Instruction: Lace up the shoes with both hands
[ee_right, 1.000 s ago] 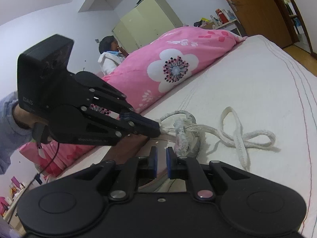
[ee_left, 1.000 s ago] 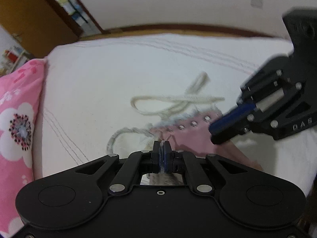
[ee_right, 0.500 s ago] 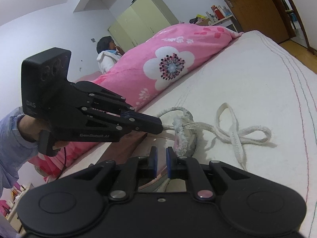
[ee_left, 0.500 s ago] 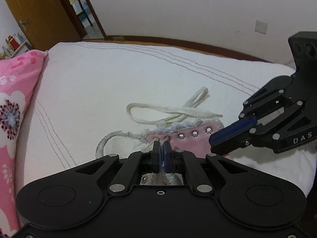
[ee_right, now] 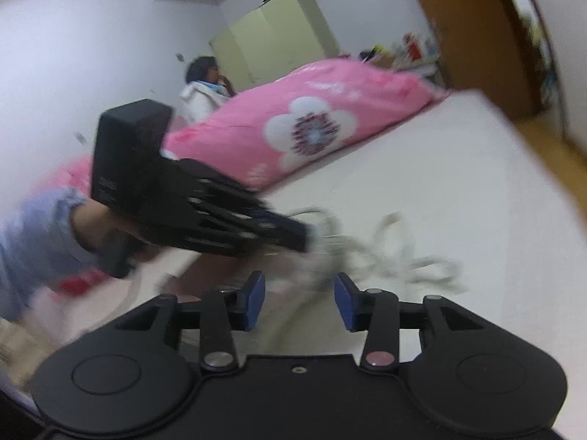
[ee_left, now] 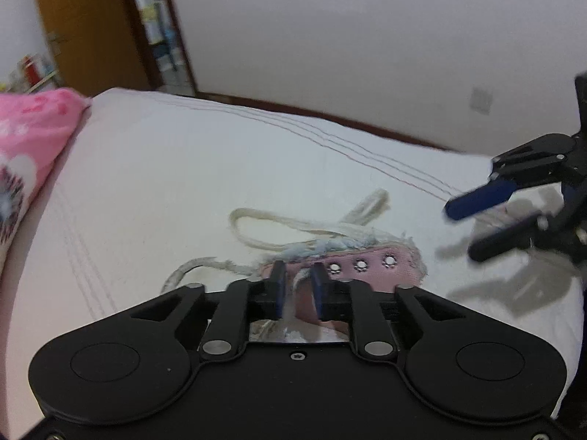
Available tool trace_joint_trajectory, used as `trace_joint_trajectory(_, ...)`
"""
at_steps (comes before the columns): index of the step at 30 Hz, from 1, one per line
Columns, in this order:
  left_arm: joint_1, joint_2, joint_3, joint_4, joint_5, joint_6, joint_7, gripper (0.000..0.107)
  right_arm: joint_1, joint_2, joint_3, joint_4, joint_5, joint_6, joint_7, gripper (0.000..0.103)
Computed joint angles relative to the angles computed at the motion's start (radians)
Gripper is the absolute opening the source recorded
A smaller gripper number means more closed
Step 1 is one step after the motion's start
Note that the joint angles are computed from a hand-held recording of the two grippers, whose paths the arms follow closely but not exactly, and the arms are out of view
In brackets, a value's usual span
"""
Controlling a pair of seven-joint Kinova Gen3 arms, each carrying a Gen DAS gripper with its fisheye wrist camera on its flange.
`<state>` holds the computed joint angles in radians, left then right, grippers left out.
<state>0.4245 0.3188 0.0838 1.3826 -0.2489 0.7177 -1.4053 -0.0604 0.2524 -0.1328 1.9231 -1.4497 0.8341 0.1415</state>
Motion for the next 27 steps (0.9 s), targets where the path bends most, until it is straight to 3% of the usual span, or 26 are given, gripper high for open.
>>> trace_joint_trajectory(2,-0.022,-0.043,0.018,0.058,-0.026,-0.036,0.074,0.02,-0.024,-0.007,0.015,-0.008,-0.006,-0.062,0.025,0.039)
trace_joint_trajectory(3,-0.039,-0.064,0.037,0.097,-0.051,-0.077,0.114,0.036,-0.035,-0.004,0.011,-0.013,-0.018,-0.091,0.059,0.039)
trace_joint_trajectory(5,-0.032,-0.119,0.023,0.173,-0.089,-0.158,0.196,0.049,-0.015,0.007,-0.053,-0.021,-0.047,-0.166,0.14,0.039)
trace_joint_trajectory(8,0.086,-0.192,-0.103,0.277,-0.153,-0.278,0.318,0.049,0.029,0.054,-0.185,-0.06,-0.068,-0.247,0.262,0.039)
trace_joint_trajectory(10,0.146,-0.213,-0.15,0.312,-0.216,-0.308,0.399,0.05,0.067,0.085,-0.278,-0.082,-0.052,-0.281,0.343,0.039)
trace_joint_trajectory(12,0.14,-0.228,-0.122,0.333,-0.285,-0.311,0.48,0.05,0.122,0.109,-0.371,-0.099,-0.012,-0.293,0.425,0.039)
trace_joint_trajectory(14,0.072,-0.236,-0.036,0.341,-0.32,-0.295,0.522,0.05,0.17,0.134,-0.463,-0.126,0.065,-0.317,0.506,0.039)
trace_joint_trajectory(16,0.04,-0.238,0.005,0.346,-0.333,-0.286,0.54,0.05,0.187,0.147,-0.524,-0.148,0.146,-0.37,0.587,0.038)
trace_joint_trajectory(21,0.005,-0.249,0.031,0.372,-0.332,-0.298,0.569,0.05,0.089,0.15,-0.481,-0.206,0.343,-0.404,0.791,0.036)
trace_joint_trajectory(25,-0.014,-0.261,0.04,0.404,-0.341,-0.324,0.596,0.05,-0.05,0.122,-0.325,-0.24,0.381,-0.362,0.919,0.031)
trace_joint_trajectory(27,-0.022,-0.266,0.041,0.421,-0.35,-0.344,0.612,0.051,-0.072,0.109,-0.325,-0.231,0.403,-0.395,1.0,0.031)
